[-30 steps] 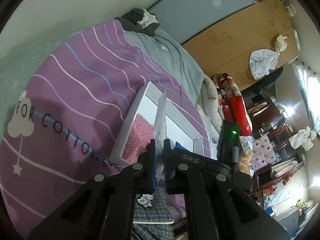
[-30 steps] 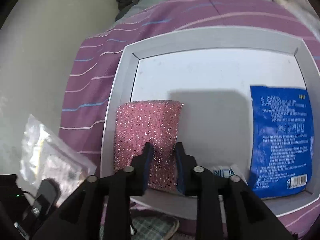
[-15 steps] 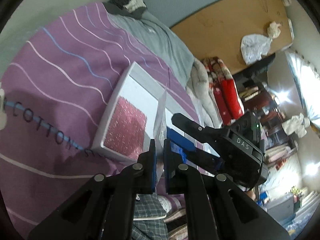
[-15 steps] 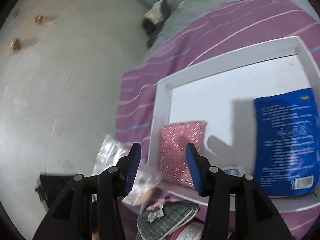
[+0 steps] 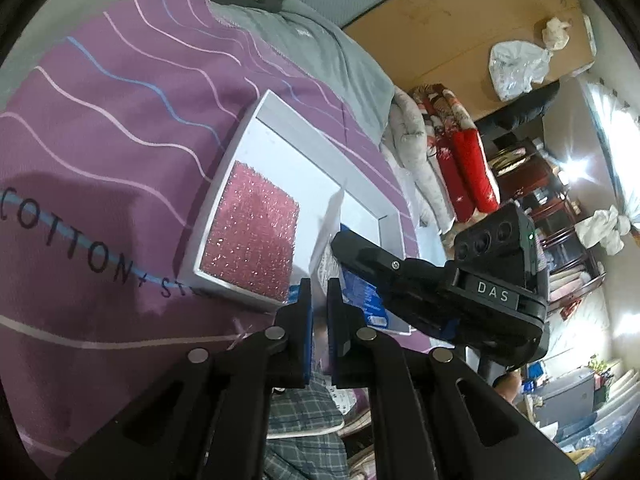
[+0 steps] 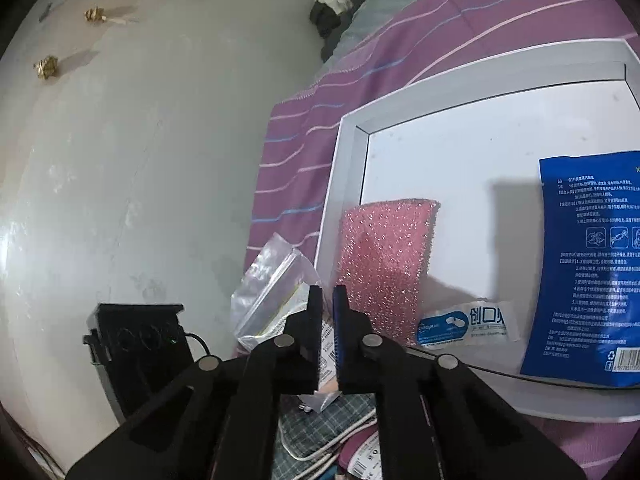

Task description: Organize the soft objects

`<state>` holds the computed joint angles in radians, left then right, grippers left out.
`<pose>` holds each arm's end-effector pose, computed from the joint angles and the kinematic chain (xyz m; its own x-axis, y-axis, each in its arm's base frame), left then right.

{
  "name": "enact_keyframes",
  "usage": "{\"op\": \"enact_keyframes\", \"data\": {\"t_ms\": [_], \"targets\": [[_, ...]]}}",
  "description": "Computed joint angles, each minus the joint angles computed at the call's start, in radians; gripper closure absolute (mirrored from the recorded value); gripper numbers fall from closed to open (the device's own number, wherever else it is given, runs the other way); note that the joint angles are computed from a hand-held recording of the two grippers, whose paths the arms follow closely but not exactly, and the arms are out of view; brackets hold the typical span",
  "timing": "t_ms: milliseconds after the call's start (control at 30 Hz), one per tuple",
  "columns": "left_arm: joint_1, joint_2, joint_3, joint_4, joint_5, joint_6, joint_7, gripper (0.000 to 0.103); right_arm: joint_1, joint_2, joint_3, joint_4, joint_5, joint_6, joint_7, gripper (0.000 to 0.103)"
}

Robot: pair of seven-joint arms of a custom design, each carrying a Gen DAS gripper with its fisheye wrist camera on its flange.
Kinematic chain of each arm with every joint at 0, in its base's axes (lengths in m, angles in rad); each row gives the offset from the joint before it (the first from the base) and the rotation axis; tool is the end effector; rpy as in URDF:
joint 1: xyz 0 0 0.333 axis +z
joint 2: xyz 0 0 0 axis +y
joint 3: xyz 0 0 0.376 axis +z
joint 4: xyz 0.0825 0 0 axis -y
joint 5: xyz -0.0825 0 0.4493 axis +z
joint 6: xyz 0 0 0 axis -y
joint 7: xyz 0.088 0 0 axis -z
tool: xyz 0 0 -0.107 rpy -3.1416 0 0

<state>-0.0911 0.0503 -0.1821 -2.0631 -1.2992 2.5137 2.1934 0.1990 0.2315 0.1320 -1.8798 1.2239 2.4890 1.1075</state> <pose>0.6267 -0.1657 0.4740 -0.1364 -0.6532 0.7448 -0.8898 -0.2497 -0.3820 0.6783 0.2218 0.4510 0.0684 -0.6261 -0.7767 -0.9319 0.2378 -0.2739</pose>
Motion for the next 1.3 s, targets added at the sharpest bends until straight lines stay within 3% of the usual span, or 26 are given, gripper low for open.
{"op": "enact_keyframes", "data": {"t_ms": [33,133,267,367,467,567,667,700,733,833,900,1033,1300], "targets": [[-0.002,-0.005,-0.001,-0.005,0.0,0.023,-0.011,0.094,-0.001,-0.003,0.001,-0.004,0.012,0.005,-0.006,0.102],[-0.014,-0.02,-0.002,-0.026,0.057,0.135,-0.104,0.076,0.003,-0.008,0.004,-0.01,0.066,0.055,-0.011,0.103],[-0.021,-0.033,0.0,-0.048,0.08,0.234,-0.149,0.075,0.018,0.015,0.001,0.007,0.07,0.133,0.11,0.103],[-0.027,-0.03,0.0,-0.055,0.138,0.271,-0.199,0.075,0.045,0.031,-0.009,0.008,-0.046,0.211,0.281,0.103],[-0.031,-0.024,-0.001,-0.059,0.238,0.296,-0.283,0.075,0.057,0.031,-0.008,-0.008,-0.135,0.29,0.355,0.1],[-0.033,-0.027,-0.002,-0.072,0.346,0.331,-0.374,0.075,0.045,0.031,-0.007,0.002,-0.239,0.239,0.377,0.1],[-0.033,-0.024,-0.002,-0.08,0.465,0.351,-0.466,0.075,0.057,0.037,-0.027,0.024,-0.406,0.179,0.424,0.079],[-0.031,-0.022,-0.003,-0.079,0.476,0.347,-0.473,0.075,0.068,0.04,-0.038,0.028,-0.474,0.172,0.46,0.068],[-0.028,-0.02,-0.004,-0.077,0.474,0.339,-0.47,0.075,0.079,0.042,-0.05,0.031,-0.542,0.163,0.494,0.064],[-0.022,-0.02,-0.007,-0.077,0.47,0.331,-0.467,0.075,0.064,0.056,-0.04,0.049,-0.594,0.093,0.513,0.064],[-0.021,-0.024,-0.008,-0.079,0.466,0.329,-0.459,0.075,0.051,0.068,-0.033,0.066,-0.598,0.032,0.516,0.065],[-0.022,-0.025,-0.007,-0.078,0.47,0.327,-0.459,0.075,0.037,0.076,-0.022,0.074,-0.582,-0.008,0.497,0.102],[-0.023,-0.026,-0.007,-0.079,0.468,0.334,-0.463,0.075,0.036,0.009,-0.023,-0.01,-0.526,0.091,0.5,0.103]]}}
